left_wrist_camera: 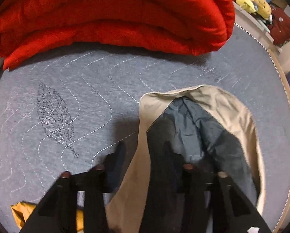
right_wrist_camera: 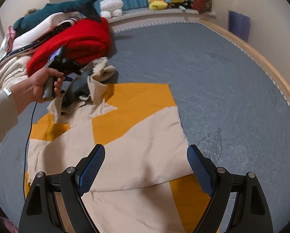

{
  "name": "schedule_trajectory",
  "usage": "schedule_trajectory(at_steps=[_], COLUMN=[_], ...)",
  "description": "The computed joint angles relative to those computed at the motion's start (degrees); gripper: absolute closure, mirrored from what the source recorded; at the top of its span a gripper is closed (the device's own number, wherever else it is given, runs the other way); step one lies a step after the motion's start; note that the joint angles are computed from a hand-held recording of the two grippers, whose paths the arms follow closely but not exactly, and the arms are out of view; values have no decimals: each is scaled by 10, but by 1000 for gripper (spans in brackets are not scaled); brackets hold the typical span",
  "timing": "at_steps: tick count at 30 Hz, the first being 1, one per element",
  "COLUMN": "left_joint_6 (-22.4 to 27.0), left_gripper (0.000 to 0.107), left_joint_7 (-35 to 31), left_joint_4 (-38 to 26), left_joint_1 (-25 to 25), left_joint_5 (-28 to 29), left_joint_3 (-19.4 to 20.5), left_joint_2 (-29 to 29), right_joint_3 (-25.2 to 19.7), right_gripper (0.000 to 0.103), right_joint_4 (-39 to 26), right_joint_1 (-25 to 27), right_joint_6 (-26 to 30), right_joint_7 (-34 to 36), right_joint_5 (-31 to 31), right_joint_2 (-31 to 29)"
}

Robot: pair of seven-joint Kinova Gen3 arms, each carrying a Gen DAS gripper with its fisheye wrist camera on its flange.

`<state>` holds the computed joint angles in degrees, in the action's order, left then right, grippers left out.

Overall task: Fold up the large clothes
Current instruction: 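Lift the hood with the left gripper and fold it over the jacket body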

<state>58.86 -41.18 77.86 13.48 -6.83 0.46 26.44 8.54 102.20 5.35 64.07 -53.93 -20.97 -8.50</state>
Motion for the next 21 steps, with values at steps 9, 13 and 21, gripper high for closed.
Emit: schedule_trajectory(at_steps=[9, 13, 21], left_joint_6=[-46, -69, 67], left_gripper=[105, 105, 105], left_joint_7=[-7, 21, 189], left_joint_4=[61, 131, 249], left_joint_1=[17, 9, 137], left_joint_5=[-35, -107, -244], left_joint_3=[14, 113, 317], left_joint_2=[-78, -183, -373], right_joint_3=[-6, -4, 17], right_gripper=[17, 17, 17], right_joint_4=[2, -1, -13], right_joint_1=[-7, -8, -11], right_joint_6=[-2, 6, 28], right_joint_7=[-3, -5, 0], right_joint_5=[6, -2, -45], right_joint_2=[-1, -6, -24])
